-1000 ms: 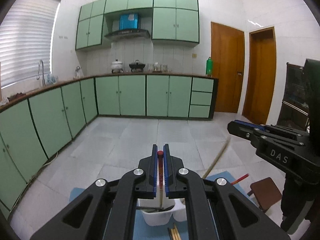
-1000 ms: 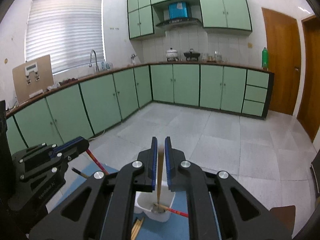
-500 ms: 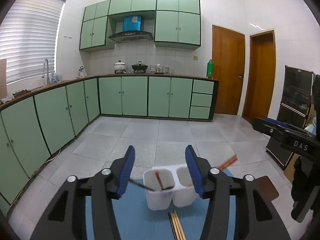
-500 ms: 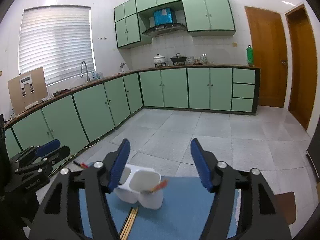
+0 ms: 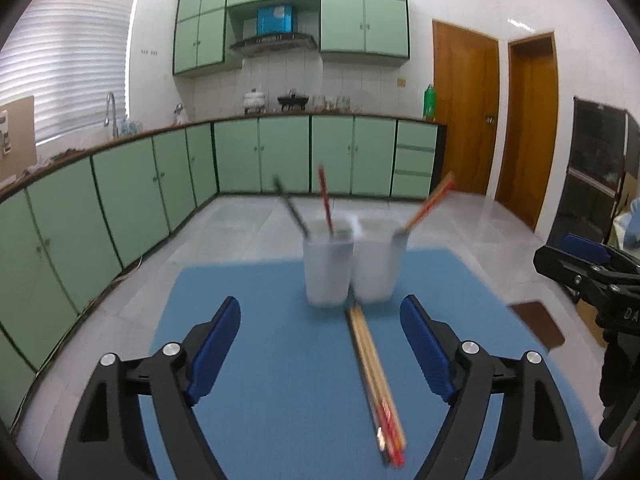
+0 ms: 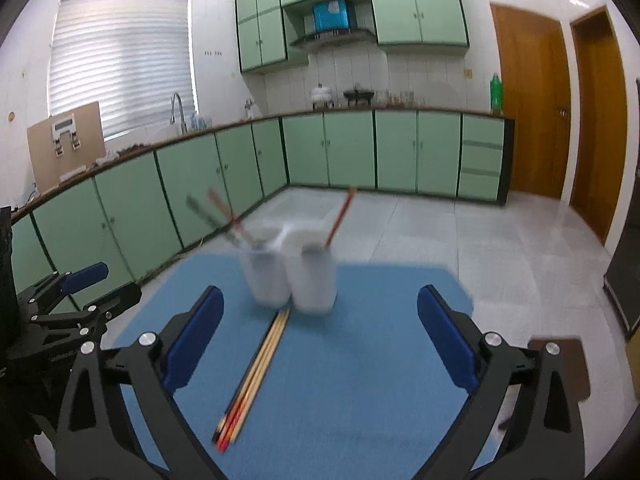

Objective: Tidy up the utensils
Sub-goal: 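Withdraw both tools from the caddy back over the remaining chopsticks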

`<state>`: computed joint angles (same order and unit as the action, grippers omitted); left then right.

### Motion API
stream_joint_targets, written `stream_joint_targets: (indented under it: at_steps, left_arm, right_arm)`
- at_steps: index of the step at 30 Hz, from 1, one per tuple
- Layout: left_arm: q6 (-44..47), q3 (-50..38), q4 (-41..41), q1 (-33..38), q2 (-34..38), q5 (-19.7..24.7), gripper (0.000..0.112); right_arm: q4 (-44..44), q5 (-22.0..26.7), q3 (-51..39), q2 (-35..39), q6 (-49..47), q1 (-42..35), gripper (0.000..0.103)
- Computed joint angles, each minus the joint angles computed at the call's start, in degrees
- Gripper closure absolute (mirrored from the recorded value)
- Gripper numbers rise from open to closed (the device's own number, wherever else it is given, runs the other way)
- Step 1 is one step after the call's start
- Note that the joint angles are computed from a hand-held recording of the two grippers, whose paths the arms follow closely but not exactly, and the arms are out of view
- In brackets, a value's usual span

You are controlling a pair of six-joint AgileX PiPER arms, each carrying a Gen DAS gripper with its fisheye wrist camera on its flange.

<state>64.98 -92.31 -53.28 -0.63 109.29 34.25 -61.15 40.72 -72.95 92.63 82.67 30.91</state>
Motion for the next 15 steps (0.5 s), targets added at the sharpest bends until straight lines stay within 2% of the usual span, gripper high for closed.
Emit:
stream_joint_targets:
  at_steps: [5,7,11,15]
  left_arm:
    - [1.4,8.3,2.4,1.1,-0.1,-2.4,0.031]
    - [-0.2,9.0,4.7,1.2,0.9,-3.0,0.031]
    - [-1.7,10.4,7.5,1.7,2.5,-3.7,0.032]
    - [-0.9,13.1,8.1,1.6,2.7,-5.0,0.032]
  right_arm:
    - [3.0,-0.5,5.1,3.0,5.3,3.3,0.008]
    - [4.8,-1.8,6.0,4.6,6.3,3.8,0.008]
    - [6.8,-3.1,6.0,8.3,7.7,4.6,0.008]
    - [9.8,-3.8,3.5,12.1,4.9,4.7,0.009]
